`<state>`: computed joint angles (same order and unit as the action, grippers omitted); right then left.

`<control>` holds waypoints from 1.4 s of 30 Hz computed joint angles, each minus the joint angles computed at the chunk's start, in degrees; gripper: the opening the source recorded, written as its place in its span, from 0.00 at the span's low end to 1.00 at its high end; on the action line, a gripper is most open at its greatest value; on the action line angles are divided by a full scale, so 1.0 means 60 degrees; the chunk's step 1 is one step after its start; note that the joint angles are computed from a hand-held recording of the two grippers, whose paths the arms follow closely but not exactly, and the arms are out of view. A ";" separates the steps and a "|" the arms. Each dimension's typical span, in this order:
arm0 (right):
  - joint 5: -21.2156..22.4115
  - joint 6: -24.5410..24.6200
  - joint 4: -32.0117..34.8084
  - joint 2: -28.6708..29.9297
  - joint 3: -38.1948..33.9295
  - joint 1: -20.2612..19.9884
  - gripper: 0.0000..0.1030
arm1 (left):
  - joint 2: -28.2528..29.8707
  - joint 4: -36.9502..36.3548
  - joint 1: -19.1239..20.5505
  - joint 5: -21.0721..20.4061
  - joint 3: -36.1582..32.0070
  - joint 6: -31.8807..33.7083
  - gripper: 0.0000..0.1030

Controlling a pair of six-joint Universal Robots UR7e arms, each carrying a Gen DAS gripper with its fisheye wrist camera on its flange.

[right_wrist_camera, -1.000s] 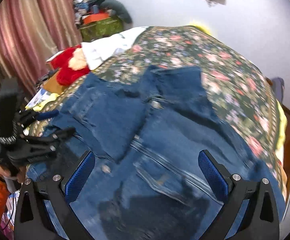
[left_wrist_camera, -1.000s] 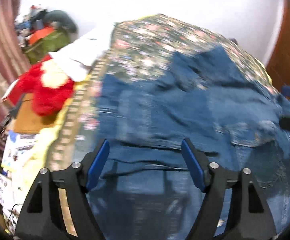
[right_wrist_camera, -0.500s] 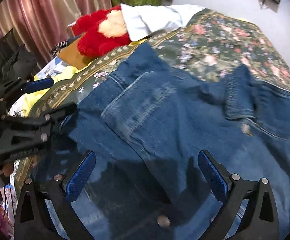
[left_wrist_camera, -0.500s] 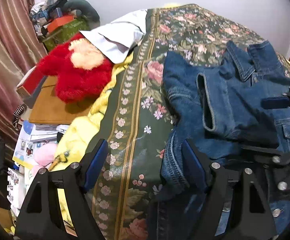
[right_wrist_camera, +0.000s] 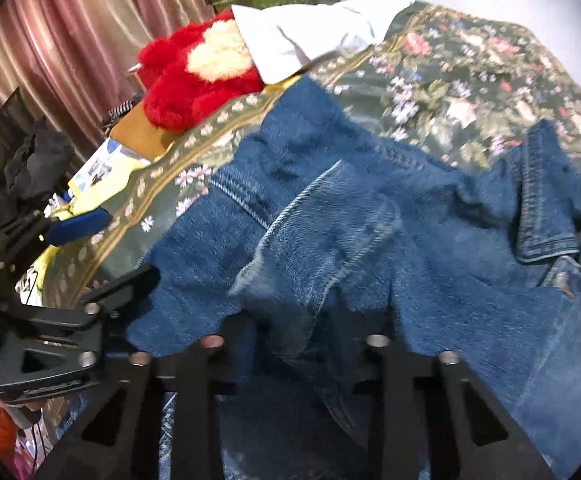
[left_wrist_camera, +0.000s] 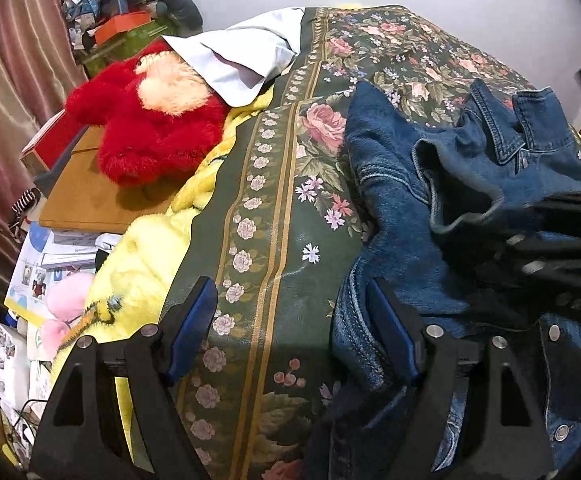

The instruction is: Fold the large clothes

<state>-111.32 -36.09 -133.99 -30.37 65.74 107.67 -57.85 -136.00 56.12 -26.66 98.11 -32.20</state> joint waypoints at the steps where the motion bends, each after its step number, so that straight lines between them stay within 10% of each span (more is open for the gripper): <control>1: 0.0025 -0.0055 -0.0210 -0.0125 0.0144 0.0030 0.19 | 0.0017 0.0051 0.0018 0.0007 -0.0029 -0.0042 0.76; 13: 0.0728 0.0054 -0.1545 -0.2466 0.1229 -0.0191 0.14 | 0.0119 0.1379 0.0069 0.0113 -0.0445 -0.1015 0.77; 34: -0.0483 0.1012 -0.1698 -0.5239 0.3052 -0.2321 0.11 | 0.0428 0.5006 0.0029 0.0387 -0.1535 -0.3922 0.83; 42: -0.0971 0.0904 -0.1745 -0.5936 0.3157 -0.2625 0.12 | 0.1223 0.9573 -0.0362 0.0923 -0.3277 -0.6462 0.82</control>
<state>-117.14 -30.66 -144.46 -65.98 84.68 91.92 -50.51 -78.57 53.95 -21.12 78.45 -70.97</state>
